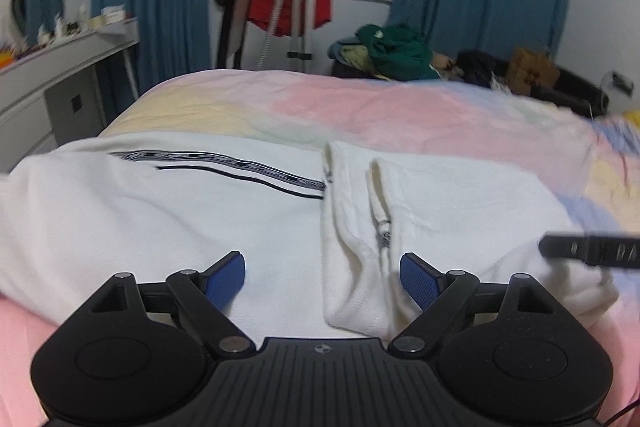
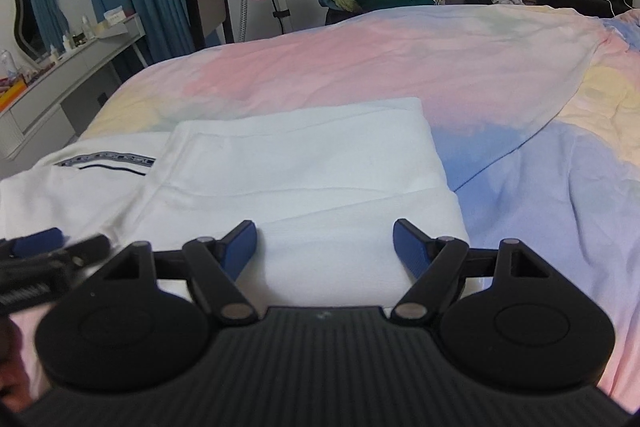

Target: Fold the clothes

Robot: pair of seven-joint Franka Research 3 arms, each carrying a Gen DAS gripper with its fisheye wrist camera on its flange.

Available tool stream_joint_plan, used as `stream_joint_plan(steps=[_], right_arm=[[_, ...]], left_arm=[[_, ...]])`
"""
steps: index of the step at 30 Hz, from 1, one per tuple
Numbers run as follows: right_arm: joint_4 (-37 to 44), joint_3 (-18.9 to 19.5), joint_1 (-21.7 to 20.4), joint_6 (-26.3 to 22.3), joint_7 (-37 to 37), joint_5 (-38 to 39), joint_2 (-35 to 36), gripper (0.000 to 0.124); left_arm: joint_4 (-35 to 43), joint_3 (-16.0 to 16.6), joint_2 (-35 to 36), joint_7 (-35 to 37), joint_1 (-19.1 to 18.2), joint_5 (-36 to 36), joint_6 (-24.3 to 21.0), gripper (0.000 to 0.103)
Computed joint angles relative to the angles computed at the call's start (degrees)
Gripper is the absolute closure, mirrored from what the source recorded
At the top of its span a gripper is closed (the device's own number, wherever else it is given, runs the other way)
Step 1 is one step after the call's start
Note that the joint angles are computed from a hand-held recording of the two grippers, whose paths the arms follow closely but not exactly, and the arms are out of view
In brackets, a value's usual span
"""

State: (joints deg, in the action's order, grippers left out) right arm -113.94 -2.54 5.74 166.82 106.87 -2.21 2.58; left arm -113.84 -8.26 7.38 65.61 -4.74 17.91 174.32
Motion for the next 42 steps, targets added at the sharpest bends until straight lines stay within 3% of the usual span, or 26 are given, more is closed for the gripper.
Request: stream_joint_plan(steps=[3,6,12,14,16,19,22,24,25,27,31,33,35,38,40,42], right_arm=[[0.1,-0.1,0.0,0.0,0.1,0.1,0.2,0.047],[0.2,0.0,-0.1,0.1,-0.3,1.2,0.2,0.047],[0.3,0.0,0.0,0.2,-1.1,2.2,0.4,0.047],[0.2,0.0,0.0,0.3,-1.5,2.6,0.3,0.047],[0.2,0.0,0.0,0.3,-1.5,2.7,0.3,0.047],[0.2,0.0,0.1,0.4,-1.2,2.3,0.3,0.047],[-0.1,0.1,0.1,0.7,-1.8,2.4,0.0,0.047],[-0.4,0.2,0.0,1.1,-2.6,3.3,-0.3,0.047],[-0.4,0.2,-0.1,1.1,-3.1,3.7,-0.3,0.047],[-0.3,0.4,-0.2,1.0,-4.0,4.7,-0.4,0.047],[-0.1,0.6,0.0,0.9,-6.7,4.5,-0.3,0.047],[-0.1,0.3,0.4,0.7,-5.7,1.1,-0.2,0.047],[0.3,0.4,0.4,-0.5,-6.1,0.6,0.2,0.047],[1.3,0.5,0.6,-3.2,-7.7,1.8,1.5,0.046],[1.4,0.3,0.9,-3.5,-7.4,0.8,1.9,0.045],[1.4,0.2,0.9,-3.5,-7.5,1.0,1.8,0.045]], left_arm=[[-2.3,4.4,-2.9,-14.1,-1.5,7.0,0.2,0.012],[-4.5,6.5,-6.1,-31.5,-0.1,16.8,-0.5,0.005],[-4.7,4.8,-8.0,-42.4,5.7,13.3,-4.7,0.004],[-4.7,4.5,-7.4,-37.8,6.5,4.5,-4.4,0.004],[-4.9,3.8,-6.1,-28.3,7.1,-9.0,-2.7,0.006],[-3.0,3.5,-3.7,-26.6,8.3,-15.4,-3.0,0.006],[-1.7,1.7,-1.0,-23.0,10.8,-26.5,-1.0,0.011],[0.3,1.3,1.0,-22.5,12.3,-29.4,-1.7,0.013],[0.8,-0.4,1.6,-19.3,14.2,-33.1,-1.8,0.013],[2.5,-1.1,3.1,-17.0,15.6,-35.3,-1.5,0.013],[5.9,2.0,5.9,-20.3,14.5,-29.7,-1.0,0.020],[6.9,1.7,6.9,-20.8,15.3,-28.4,0.1,0.027],[7.7,-0.5,7.7,-18.5,17.3,-29.9,1.3,0.045],[9.1,5.8,8.4,-24.3,11.6,-19.9,2.4,0.066],[11.1,14.9,8.7,-32.5,3.2,-9.1,2.2,0.071],[11.9,21.4,8.4,-38.4,-2.8,0.2,2.7,0.074]])
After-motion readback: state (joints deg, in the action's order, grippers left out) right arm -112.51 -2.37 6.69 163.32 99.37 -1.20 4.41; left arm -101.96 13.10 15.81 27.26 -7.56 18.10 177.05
